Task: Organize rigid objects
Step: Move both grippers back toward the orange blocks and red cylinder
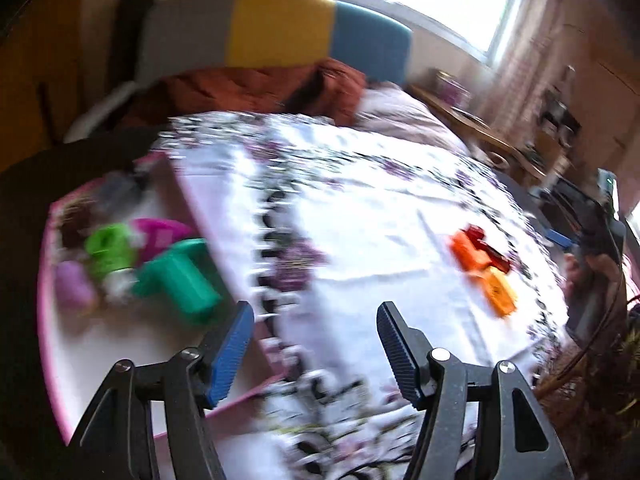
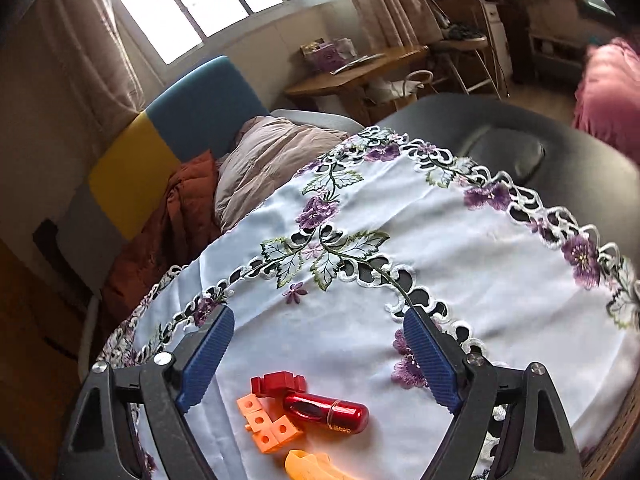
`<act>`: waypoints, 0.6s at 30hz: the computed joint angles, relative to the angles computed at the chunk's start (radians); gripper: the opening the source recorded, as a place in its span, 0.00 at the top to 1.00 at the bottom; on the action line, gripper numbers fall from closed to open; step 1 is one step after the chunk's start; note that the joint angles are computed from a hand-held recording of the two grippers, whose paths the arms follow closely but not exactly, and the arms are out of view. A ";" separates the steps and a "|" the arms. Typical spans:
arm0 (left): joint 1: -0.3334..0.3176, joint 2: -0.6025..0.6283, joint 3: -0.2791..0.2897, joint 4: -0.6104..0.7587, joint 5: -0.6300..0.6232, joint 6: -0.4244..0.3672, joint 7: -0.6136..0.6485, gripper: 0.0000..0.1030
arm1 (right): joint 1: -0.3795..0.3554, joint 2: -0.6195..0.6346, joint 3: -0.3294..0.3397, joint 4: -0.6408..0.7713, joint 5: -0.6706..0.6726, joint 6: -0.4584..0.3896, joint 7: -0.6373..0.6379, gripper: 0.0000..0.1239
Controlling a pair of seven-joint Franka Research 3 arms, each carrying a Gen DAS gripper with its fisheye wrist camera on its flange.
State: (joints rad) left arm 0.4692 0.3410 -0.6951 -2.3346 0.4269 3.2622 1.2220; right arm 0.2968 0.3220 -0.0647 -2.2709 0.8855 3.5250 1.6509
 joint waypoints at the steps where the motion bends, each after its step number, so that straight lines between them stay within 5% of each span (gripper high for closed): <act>1: 0.024 0.042 -0.045 0.033 0.012 -0.033 0.018 0.41 | -0.014 0.000 0.011 -0.003 -0.015 -0.002 0.016 0.29; 3: 0.052 0.114 -0.113 0.087 -0.002 -0.091 0.069 0.42 | -0.056 -0.005 0.042 -0.016 -0.069 -0.011 0.064 0.29; 5: 0.013 0.164 -0.116 0.147 -0.026 -0.144 0.100 0.45 | -0.091 -0.007 0.064 -0.023 -0.124 -0.026 0.111 0.29; 14: -0.258 0.336 -0.018 0.436 -0.102 -0.315 0.201 0.52 | -0.162 -0.007 0.102 -0.042 -0.300 -0.047 0.255 0.28; 18: -0.363 0.412 0.022 0.580 -0.149 -0.404 0.228 0.52 | -0.139 -0.005 0.079 -0.039 -0.314 -0.048 0.263 0.28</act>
